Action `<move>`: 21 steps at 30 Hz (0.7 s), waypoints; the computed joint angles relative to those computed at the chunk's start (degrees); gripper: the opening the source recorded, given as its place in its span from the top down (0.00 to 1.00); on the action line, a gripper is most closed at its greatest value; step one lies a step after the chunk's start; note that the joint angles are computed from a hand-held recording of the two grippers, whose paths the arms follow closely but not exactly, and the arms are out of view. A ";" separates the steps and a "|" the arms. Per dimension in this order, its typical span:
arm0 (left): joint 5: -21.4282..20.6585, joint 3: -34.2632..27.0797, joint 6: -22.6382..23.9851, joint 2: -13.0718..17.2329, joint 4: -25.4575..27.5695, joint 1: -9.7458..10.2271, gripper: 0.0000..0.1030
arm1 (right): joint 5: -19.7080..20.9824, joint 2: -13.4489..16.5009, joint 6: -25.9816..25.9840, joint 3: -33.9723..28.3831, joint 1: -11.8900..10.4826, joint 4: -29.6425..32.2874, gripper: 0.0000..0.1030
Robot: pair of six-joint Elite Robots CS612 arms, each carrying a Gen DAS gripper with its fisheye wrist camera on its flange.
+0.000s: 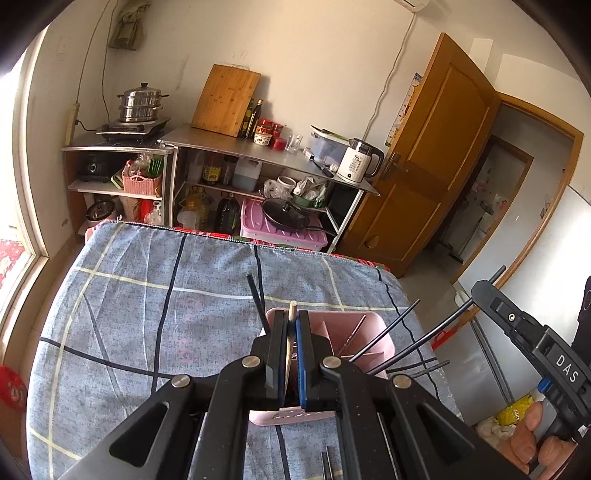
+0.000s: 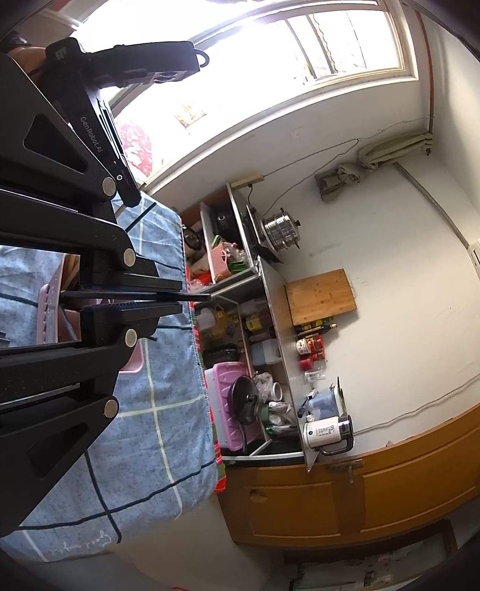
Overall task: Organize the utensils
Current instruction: 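Lower the chopsticks into the basket and open both tools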
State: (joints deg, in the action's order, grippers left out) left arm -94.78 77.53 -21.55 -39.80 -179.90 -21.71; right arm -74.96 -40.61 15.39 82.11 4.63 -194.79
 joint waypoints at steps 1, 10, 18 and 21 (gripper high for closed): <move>-0.10 -0.07 -0.03 0.18 0.23 0.03 0.96 | 0.05 0.18 -0.08 -0.15 0.06 0.46 0.96; -0.94 -0.48 0.19 1.11 2.97 0.18 0.96 | 2.01 1.15 -3.11 -1.07 0.38 7.48 0.95; 2.58 2.93 1.78 -0.84 -1.58 -0.45 0.82 | 1.12 -0.10 -3.55 1.04 0.14 5.53 0.87; 3.70 4.81 2.38 -1.98 -3.69 -0.72 0.82 | 0.85 -1.05 -3.87 2.61 -0.01 3.68 0.87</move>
